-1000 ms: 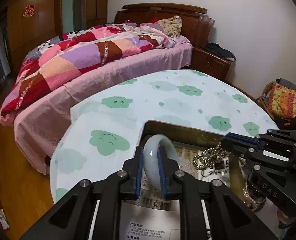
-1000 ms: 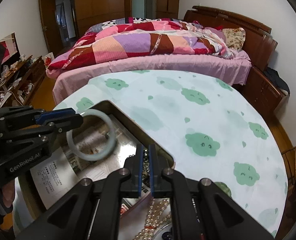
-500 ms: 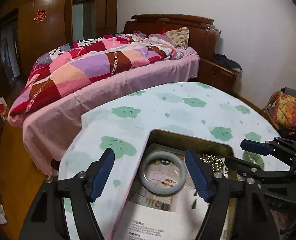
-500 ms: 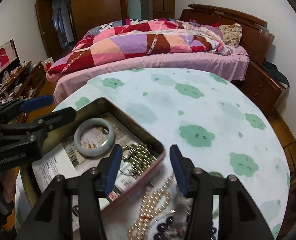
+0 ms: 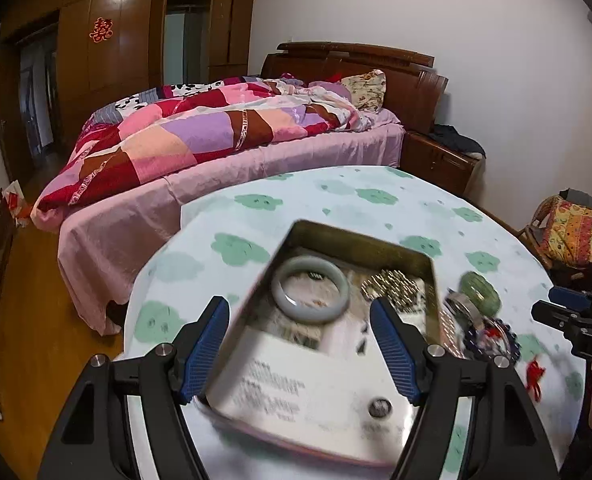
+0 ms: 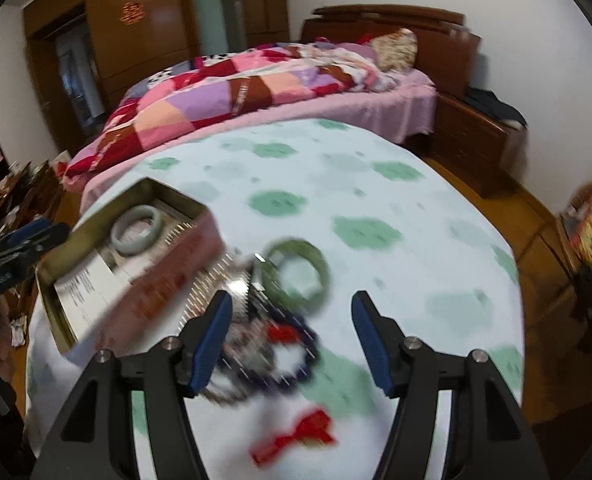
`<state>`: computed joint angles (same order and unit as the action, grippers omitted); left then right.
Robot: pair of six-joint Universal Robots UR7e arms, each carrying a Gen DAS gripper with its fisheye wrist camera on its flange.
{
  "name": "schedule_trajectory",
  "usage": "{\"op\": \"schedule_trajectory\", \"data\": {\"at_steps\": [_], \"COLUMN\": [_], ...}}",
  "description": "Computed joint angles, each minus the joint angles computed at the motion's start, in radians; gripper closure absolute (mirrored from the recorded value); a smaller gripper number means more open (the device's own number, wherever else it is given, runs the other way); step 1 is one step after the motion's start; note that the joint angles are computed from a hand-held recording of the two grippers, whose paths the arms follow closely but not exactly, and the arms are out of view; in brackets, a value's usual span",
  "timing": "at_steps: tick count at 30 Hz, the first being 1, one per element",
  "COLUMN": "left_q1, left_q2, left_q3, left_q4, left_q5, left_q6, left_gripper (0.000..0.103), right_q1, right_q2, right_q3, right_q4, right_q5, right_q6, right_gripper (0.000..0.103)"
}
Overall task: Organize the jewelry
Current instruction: 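Grasp the green beaded bracelet with the left tool while the right tool grasps the red string charm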
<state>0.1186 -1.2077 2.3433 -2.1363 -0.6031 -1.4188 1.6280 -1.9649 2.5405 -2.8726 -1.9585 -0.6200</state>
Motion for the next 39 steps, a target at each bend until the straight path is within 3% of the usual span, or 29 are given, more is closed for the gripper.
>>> {"op": "schedule_trajectory", "data": {"at_steps": [7,10,17,20,22,24,27,33,39], "left_q1": [-0.062,-0.08,-0.101,-0.104,-0.108,-0.111,-0.113,-0.094,-0.017], "left_q2": [0.036,0.071,0.141,0.163,0.173,0.188,0.213,0.254,0.331], "left_q3": [-0.024,-0.028,-0.038,-0.04,-0.043,-0.052,-0.069,-0.096,-0.168], "left_q4": [0.038,-0.025,-0.143,-0.194,-0.213,-0.228,-0.237,-0.313,-0.446], "left_q5": [-0.009,-0.01,-0.045,-0.058,-0.061,-0.063,-0.065,-0.064,-0.094], "left_q6": [-0.029,0.016,0.114,0.15,0.173,0.204,0.245,0.332,0.49], "left_gripper": [0.03,0.03,0.03,0.03,0.03,0.03,0.03,0.03,0.03], "right_q1": [-0.089,-0.128,-0.168,-0.192,-0.216,-0.234,-0.247,-0.267,-0.263], "right_q2": [-0.157,-0.198,-0.188,-0.19,-0.189,-0.192,-0.205,-0.227,-0.162], "right_q3": [0.055,0.082,0.14,0.149,0.153,0.157,0.163,0.17,0.129], "right_q4": [0.094,0.129,0.079,0.059,0.037,0.012,0.003,-0.027,-0.097], "right_q5": [0.046,0.069,0.064,0.064,0.069,0.079,0.095,0.13,0.144], "right_q6": [-0.028,-0.053,-0.116,-0.13,-0.144,-0.167,-0.184,-0.202,-0.19], "right_gripper": [0.036,0.036,0.037,0.05,0.076,0.086,0.093,0.095,0.095]}}
